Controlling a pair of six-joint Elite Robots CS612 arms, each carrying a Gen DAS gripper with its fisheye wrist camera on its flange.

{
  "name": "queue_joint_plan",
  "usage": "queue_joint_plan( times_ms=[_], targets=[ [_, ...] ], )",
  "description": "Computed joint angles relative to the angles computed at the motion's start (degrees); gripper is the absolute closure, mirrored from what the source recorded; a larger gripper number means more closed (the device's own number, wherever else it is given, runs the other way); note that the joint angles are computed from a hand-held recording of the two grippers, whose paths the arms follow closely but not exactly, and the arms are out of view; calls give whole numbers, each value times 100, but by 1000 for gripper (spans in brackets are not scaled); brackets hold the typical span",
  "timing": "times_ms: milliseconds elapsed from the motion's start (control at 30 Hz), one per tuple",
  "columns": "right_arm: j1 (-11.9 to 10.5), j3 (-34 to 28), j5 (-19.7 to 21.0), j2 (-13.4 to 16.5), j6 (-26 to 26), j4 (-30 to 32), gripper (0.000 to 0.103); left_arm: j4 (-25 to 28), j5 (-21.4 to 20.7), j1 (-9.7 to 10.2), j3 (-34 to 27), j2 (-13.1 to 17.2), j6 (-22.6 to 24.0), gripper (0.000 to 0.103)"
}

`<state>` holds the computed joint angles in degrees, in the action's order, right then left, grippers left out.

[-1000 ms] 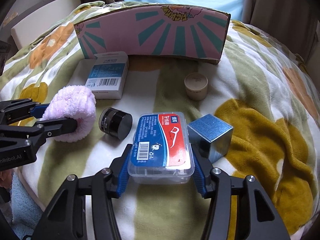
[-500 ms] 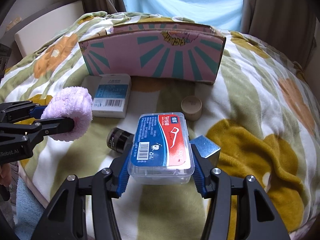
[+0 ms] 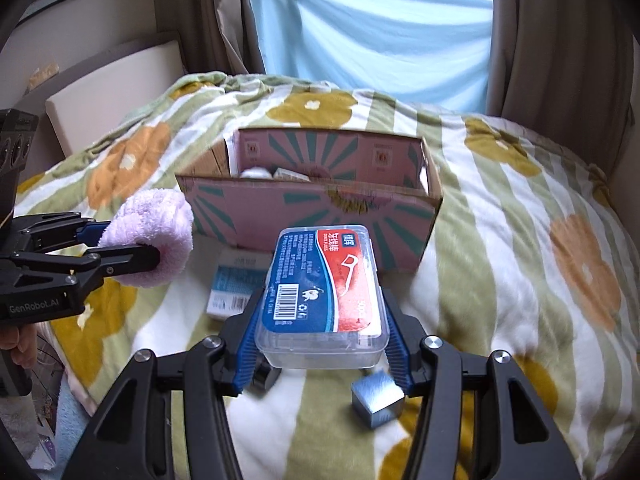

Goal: Organize objects
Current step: 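Carry the cloth and floss case into the pink box and release both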

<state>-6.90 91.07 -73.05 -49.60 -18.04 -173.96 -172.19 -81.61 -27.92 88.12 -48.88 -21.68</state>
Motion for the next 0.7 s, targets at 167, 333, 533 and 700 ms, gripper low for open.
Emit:
queue_joint_plan(
  times_ms=[167,333,533,700],
  targets=[
    [40,-429,108,76,-191,153,53,269,-143,165,-516,116,177,66],
    [106,-974,87,250,-353,363,53,669,-294,343,-1229,378,323,66],
    [180,-1764,-26,595,-430,819,53,1331,-706,594,-2213,846,255,66],
    [225,-2599,-181,1014,-484,1554,53,2002,-851,731,-3115,1350,191,66]
  ],
)
